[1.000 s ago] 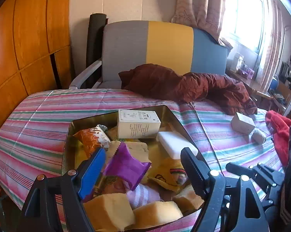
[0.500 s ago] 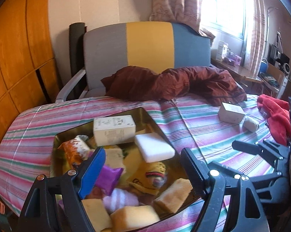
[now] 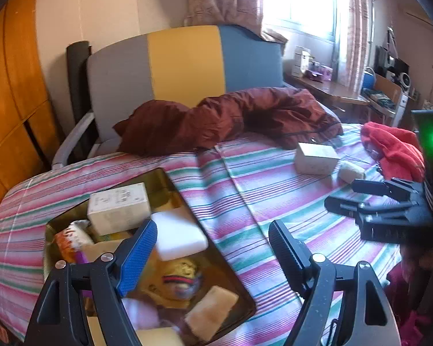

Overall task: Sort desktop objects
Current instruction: 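Move both tools back toward the white box and white rolled sock, then grasp the white rolled sock with the right tool while the left tool grasps the white box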

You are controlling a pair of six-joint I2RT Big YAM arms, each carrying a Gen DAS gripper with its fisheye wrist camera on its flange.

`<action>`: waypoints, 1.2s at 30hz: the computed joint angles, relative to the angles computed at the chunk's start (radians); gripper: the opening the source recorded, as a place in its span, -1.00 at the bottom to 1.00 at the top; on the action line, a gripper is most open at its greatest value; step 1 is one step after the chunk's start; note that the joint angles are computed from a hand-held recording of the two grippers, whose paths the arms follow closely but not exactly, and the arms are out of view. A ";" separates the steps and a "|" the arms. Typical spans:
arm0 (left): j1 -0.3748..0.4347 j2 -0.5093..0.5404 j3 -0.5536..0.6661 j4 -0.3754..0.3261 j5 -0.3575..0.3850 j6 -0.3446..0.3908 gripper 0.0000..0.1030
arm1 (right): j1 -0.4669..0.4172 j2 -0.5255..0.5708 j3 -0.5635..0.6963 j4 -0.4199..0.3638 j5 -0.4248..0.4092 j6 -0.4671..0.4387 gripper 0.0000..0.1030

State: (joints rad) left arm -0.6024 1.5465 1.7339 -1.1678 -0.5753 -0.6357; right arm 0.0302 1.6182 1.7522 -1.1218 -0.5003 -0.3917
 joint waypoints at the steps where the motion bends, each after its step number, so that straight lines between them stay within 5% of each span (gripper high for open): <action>1: 0.000 0.007 0.007 0.001 0.006 0.006 0.58 | -0.010 0.015 0.018 -0.010 0.004 0.000 0.51; 13: 0.020 0.109 0.120 0.013 0.122 0.047 0.58 | -0.141 0.256 0.295 -0.047 0.147 -0.003 0.51; 19: 0.030 0.187 0.222 -0.001 0.170 0.077 0.67 | -0.161 0.374 0.436 -0.057 0.183 0.037 0.70; 31: 0.058 0.384 0.486 -0.092 0.295 0.152 0.69 | -0.148 0.502 0.551 -0.085 0.215 -0.108 0.74; 36: 0.070 0.514 0.684 -0.165 0.330 0.243 0.82 | -0.141 0.524 0.571 -0.086 0.237 -0.133 0.35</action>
State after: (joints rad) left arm -0.5320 2.0610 2.4178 -1.3328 -0.2452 -0.3928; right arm -0.1112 2.1424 2.3234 -1.2073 -0.2631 -0.5252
